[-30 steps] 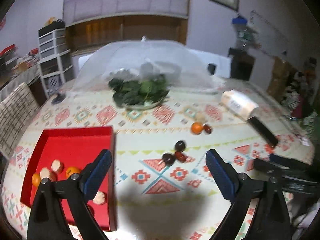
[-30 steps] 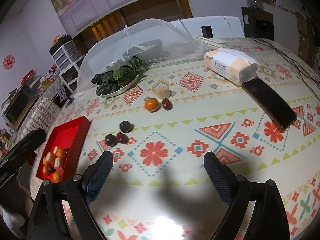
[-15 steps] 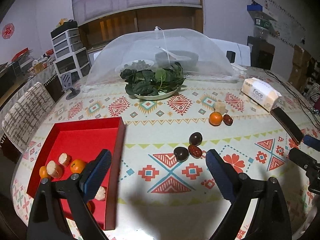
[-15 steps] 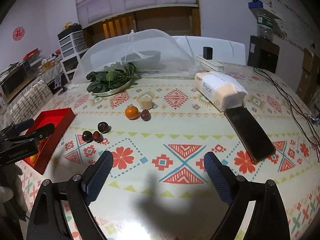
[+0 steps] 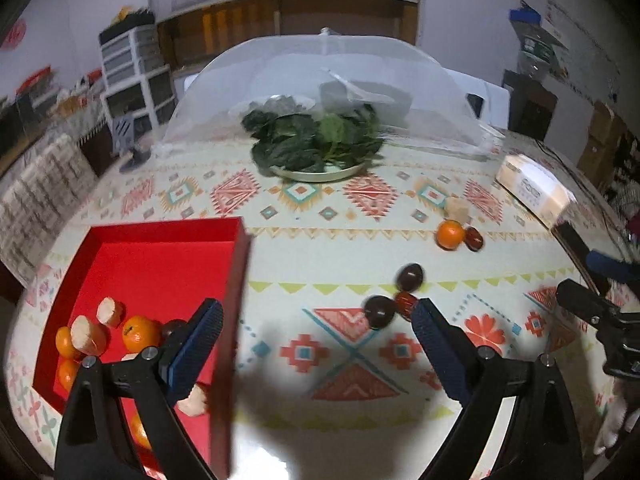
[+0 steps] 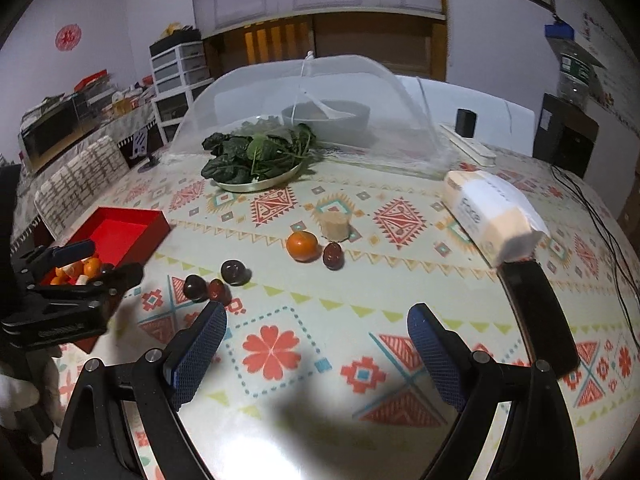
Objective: Organize fruits
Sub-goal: 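Move both grippers toward the orange and dark plums on the tablecloth, then grasp the orange with the right gripper while the left gripper grasps a dark plum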
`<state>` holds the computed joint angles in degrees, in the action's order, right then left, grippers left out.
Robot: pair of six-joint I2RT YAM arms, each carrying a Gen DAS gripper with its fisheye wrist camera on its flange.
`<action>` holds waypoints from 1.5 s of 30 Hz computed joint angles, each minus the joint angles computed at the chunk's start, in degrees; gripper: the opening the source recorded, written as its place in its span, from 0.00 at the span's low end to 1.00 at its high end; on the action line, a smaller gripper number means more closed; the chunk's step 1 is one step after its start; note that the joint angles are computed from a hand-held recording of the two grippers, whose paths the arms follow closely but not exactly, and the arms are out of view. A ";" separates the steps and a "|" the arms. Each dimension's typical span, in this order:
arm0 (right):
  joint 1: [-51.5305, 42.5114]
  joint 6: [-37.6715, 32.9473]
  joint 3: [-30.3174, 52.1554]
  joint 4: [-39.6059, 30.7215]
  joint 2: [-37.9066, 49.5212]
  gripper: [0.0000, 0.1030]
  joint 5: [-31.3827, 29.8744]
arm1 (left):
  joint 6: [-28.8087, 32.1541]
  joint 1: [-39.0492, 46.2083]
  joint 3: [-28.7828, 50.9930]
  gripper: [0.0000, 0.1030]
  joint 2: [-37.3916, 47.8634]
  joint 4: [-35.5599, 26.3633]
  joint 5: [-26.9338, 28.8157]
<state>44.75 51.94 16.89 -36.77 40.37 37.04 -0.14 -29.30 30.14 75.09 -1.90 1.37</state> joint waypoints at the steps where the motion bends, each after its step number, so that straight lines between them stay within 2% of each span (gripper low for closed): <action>1: -3.99 -3.45 -0.96 2.83 -0.40 0.92 -2.95 | 0.43 2.37 0.95 0.92 0.97 -0.38 2.10; 5: -17.54 -13.12 -3.76 12.59 1.01 0.89 -13.92 | 1.04 9.73 5.15 0.92 5.17 -1.98 9.30; 11: -28.38 -21.60 -3.13 30.04 17.46 0.78 -23.38 | 0.56 14.49 11.15 0.92 12.36 -4.25 16.50; 16: -31.78 -24.79 -0.53 41.08 29.11 0.77 -27.73 | 0.87 11.17 11.60 0.92 15.40 -3.44 15.29; 21: -33.09 -28.24 3.90 46.65 39.52 0.77 -29.50 | 1.38 7.13 11.28 0.92 16.95 -2.27 13.93; 25: -33.13 -30.01 7.49 47.02 46.08 0.72 -28.20 | 1.64 5.49 11.52 0.92 18.07 -1.87 12.87; 27: -33.05 -30.30 8.30 47.18 47.15 0.65 -27.61 | 1.80 5.17 11.60 0.92 18.46 -1.78 12.73; 29: -33.10 -30.12 9.20 46.72 48.29 0.46 -28.13 | 2.14 4.54 11.61 0.92 18.78 -1.52 12.30; 30: -32.69 -30.15 9.70 46.28 49.09 0.44 -26.92 | 2.39 4.07 11.64 0.92 18.98 -1.43 12.17; 31: -32.31 -30.31 9.77 46.14 49.50 0.37 -26.17 | 2.61 3.66 11.59 0.92 19.14 -1.28 12.07; 32: -32.25 -30.44 9.59 46.36 49.79 0.35 -26.06 | 2.83 3.18 11.48 0.92 19.22 -1.10 11.92; 36: -34.50 -28.27 5.87 49.49 46.24 0.35 -29.69 | 3.39 1.36 11.64 0.92 19.90 -0.88 11.39; 39: -35.39 -27.04 1.93 48.81 38.36 0.35 -31.05 | 3.19 -0.17 12.40 0.92 20.66 -0.83 10.69; 45: -35.64 -24.19 -4.69 40.84 19.17 0.35 -32.23 | 3.56 -5.58 16.26 0.92 25.18 0.62 7.54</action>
<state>9.10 27.75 12.20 4.06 59.54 4.81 3.42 -34.88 46.40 100.27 -1.29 8.91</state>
